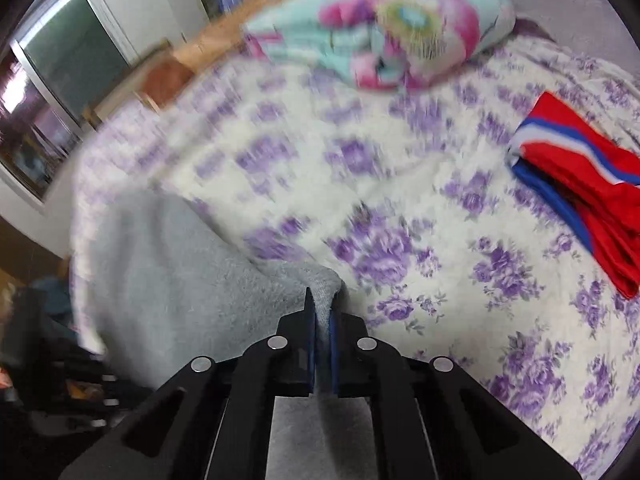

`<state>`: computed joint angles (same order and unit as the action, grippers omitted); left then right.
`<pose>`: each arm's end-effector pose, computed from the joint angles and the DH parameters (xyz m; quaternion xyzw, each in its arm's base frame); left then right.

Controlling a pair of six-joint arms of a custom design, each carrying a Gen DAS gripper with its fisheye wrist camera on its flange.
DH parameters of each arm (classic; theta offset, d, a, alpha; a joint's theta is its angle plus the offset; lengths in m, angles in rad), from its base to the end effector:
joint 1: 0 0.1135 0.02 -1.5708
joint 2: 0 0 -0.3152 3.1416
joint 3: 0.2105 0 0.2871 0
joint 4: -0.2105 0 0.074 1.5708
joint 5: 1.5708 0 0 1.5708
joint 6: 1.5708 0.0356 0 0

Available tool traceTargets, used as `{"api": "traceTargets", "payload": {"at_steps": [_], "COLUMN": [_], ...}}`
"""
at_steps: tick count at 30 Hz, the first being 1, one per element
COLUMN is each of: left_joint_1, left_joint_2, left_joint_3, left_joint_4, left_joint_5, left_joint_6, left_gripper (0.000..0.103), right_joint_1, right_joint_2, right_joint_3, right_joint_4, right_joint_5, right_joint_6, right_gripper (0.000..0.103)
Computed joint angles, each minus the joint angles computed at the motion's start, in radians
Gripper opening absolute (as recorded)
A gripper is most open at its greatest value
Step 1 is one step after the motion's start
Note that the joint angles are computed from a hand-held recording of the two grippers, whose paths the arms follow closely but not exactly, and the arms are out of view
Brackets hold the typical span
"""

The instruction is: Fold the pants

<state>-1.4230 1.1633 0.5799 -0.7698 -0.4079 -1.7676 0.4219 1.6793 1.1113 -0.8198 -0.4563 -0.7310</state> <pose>0.0413 -0.1814 0.1941 -0.1886 0.9553 -0.1112 0.1987 0.3059 0.1545 0.2222 -0.5460 0.8020 0.2088 0.1226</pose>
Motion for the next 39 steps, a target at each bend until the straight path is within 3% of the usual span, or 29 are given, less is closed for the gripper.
{"api": "traceTargets", "payload": {"at_steps": [2, 3, 7, 9, 13, 15, 16, 17, 19, 21, 22, 23, 26, 28, 31, 35, 39], "left_joint_1": [0.001, -0.005, 0.011, 0.029, 0.054, 0.128, 0.177, 0.243, 0.412, 0.579, 0.618, 0.662, 0.71, 0.703, 0.697, 0.717, 0.722], "left_joint_2": [0.011, 0.017, 0.03, 0.035, -0.011, -0.049, -0.049, -0.034, 0.04, 0.162, 0.222, 0.28, 0.366, 0.358, 0.356, 0.347, 0.339], "left_joint_3": [0.006, 0.008, 0.022, 0.052, 0.147, 0.178, 0.182, 0.184, 0.183, 0.179, 0.195, 0.206, 0.197, 0.201, 0.187, 0.168, 0.162], "left_joint_4": [-0.002, -0.003, -0.007, -0.034, -0.128, -0.095, -0.063, -0.018, 0.124, 0.291, 0.313, 0.33, 0.398, 0.386, 0.406, 0.429, 0.428], "left_joint_5": [-0.001, -0.005, 0.008, 0.02, -0.03, -0.062, -0.051, -0.03, 0.067, 0.219, 0.252, 0.282, 0.32, 0.316, 0.309, 0.326, 0.328], "left_joint_6": [0.0, -0.007, 0.001, 0.02, 0.067, 0.167, 0.216, 0.272, 0.441, 0.592, 0.618, 0.646, 0.658, 0.66, 0.651, 0.663, 0.667], "left_gripper": [0.002, 0.002, 0.001, 0.001, 0.002, 0.016, 0.034, 0.039, 0.039, 0.018, 0.01, 0.01, 0.008, 0.008, 0.008, 0.007, 0.007], "right_joint_1": [0.04, 0.029, 0.029, 0.017, -0.123, -0.222, -0.259, -0.298, -0.424, -0.552, -0.599, -0.628, -0.737, -0.724, -0.625, -0.462, -0.462], "right_joint_2": [0.081, 0.08, 0.058, 0.025, -0.151, -0.269, -0.301, -0.335, -0.405, -0.447, -0.472, -0.496, -0.52, -0.546, -0.581, -0.575, -0.598], "right_joint_3": [-0.017, -0.037, -0.019, -0.005, -0.017, -0.045, -0.054, -0.07, -0.129, -0.194, -0.228, -0.259, -0.301, -0.347, -0.428, -0.587, -0.604], "right_joint_4": [0.056, 0.091, 0.046, 0.002, -0.001, 0.009, -0.01, -0.038, -0.123, -0.203, -0.246, -0.281, -0.414, -0.439, -0.385, -0.183, -0.155], "right_joint_5": [0.06, 0.014, 0.031, 0.049, -0.035, -0.057, -0.068, -0.082, -0.119, -0.159, -0.167, -0.16, -0.176, -0.178, -0.157, -0.034, -0.068], "right_joint_6": [0.025, 0.019, 0.018, 0.01, -0.008, -0.034, -0.064, -0.094, -0.192, -0.334, -0.403, -0.451, -0.597, -0.601, -0.498, -0.27, -0.212], "right_gripper": [0.007, 0.007, 0.012, 0.021, 0.05, 0.06, 0.061, 0.061, 0.061, 0.053, 0.028, 0.008, 0.009, 0.009, 0.009, 0.009, 0.008]}}
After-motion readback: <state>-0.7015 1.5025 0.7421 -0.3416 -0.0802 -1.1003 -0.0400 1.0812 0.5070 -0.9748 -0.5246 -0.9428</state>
